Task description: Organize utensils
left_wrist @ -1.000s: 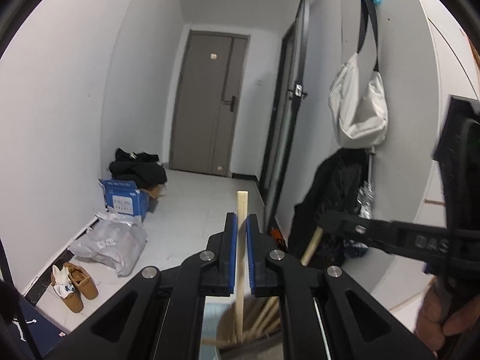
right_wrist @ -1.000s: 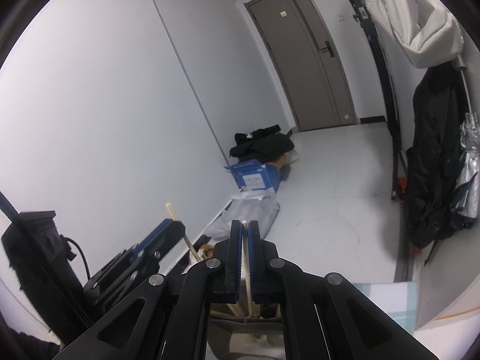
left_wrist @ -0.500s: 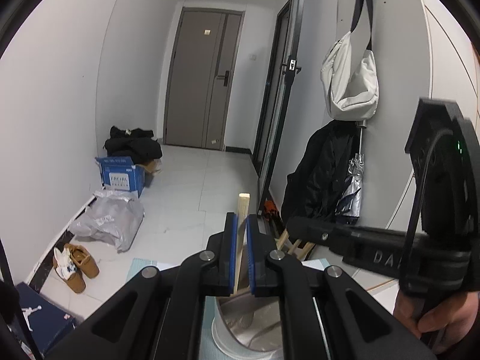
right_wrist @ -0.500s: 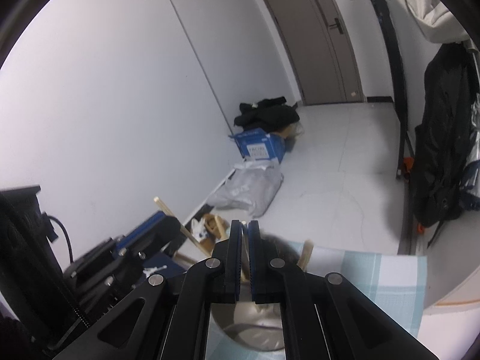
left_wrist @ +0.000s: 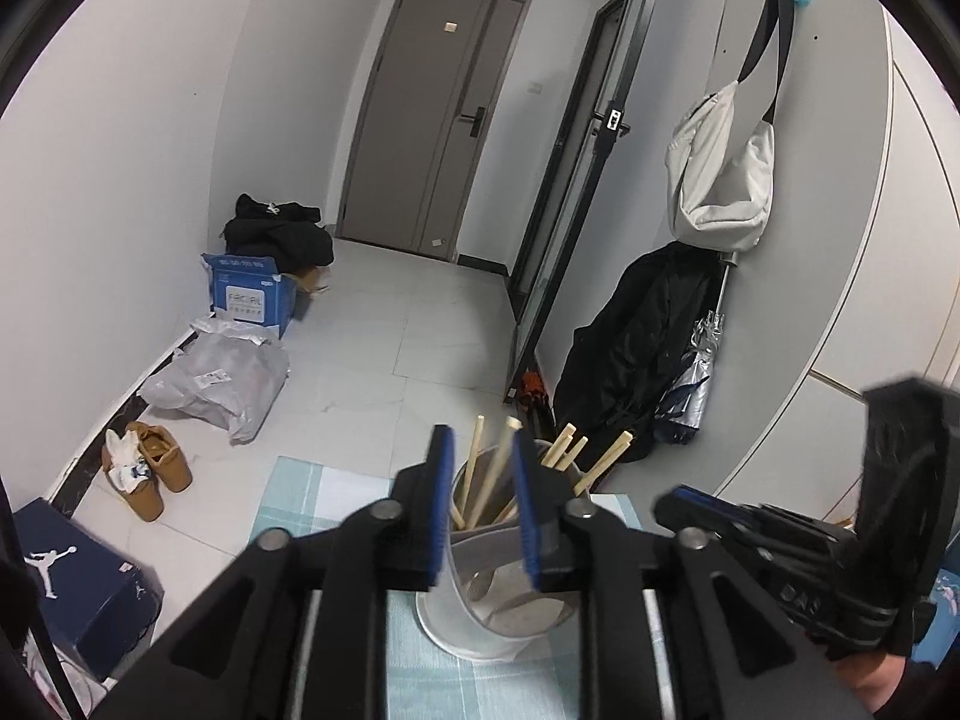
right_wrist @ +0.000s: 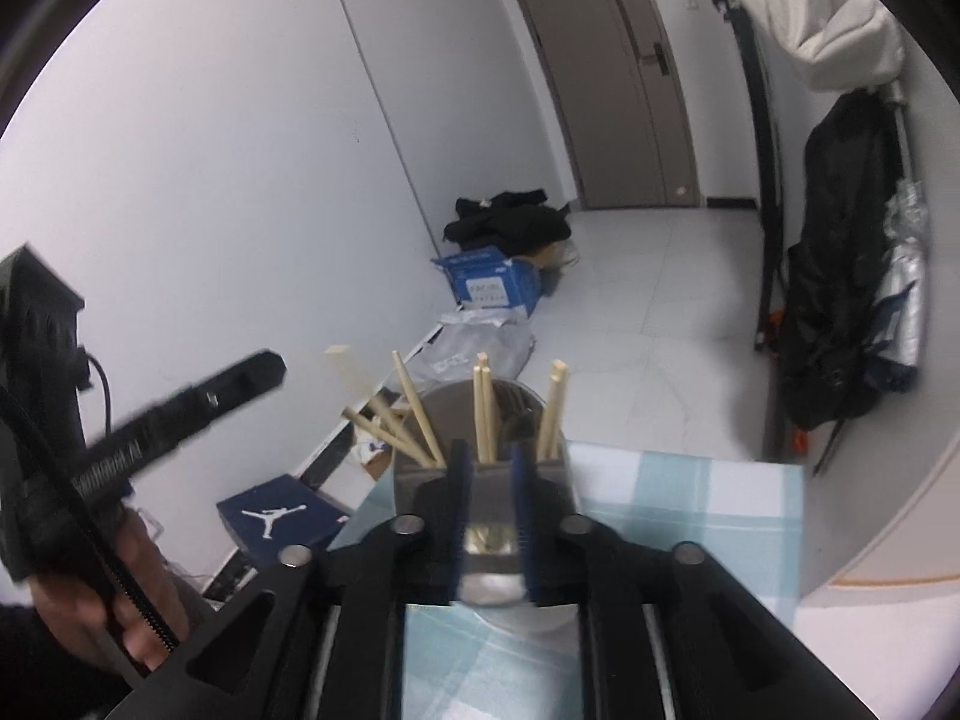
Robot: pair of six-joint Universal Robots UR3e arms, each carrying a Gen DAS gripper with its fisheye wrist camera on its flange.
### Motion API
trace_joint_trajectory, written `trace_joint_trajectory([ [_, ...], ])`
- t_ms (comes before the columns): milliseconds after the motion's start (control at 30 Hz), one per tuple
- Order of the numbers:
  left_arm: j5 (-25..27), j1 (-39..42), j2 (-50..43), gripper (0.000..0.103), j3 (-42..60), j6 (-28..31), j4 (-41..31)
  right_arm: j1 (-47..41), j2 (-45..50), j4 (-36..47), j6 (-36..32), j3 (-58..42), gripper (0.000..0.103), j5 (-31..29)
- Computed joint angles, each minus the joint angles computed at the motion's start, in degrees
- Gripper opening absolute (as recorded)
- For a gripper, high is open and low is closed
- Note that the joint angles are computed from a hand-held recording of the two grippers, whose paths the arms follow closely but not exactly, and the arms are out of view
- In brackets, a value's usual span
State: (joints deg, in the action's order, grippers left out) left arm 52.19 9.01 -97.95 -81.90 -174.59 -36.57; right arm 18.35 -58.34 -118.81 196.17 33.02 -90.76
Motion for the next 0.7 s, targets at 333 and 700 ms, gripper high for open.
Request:
trace_joint_trajectory([
  [333,0.3,2.3,10.5,0.073,-8.2,-2.5,2.0,6.5,-10.7,-11.6,2.4,15.5,0.050,-9.9],
  [700,2.6,4.8,17.3,0.098,-17.3,-5.1,10.8,15.8,-14.0,-21.8,0.4,23.2,0.086,-23.1],
])
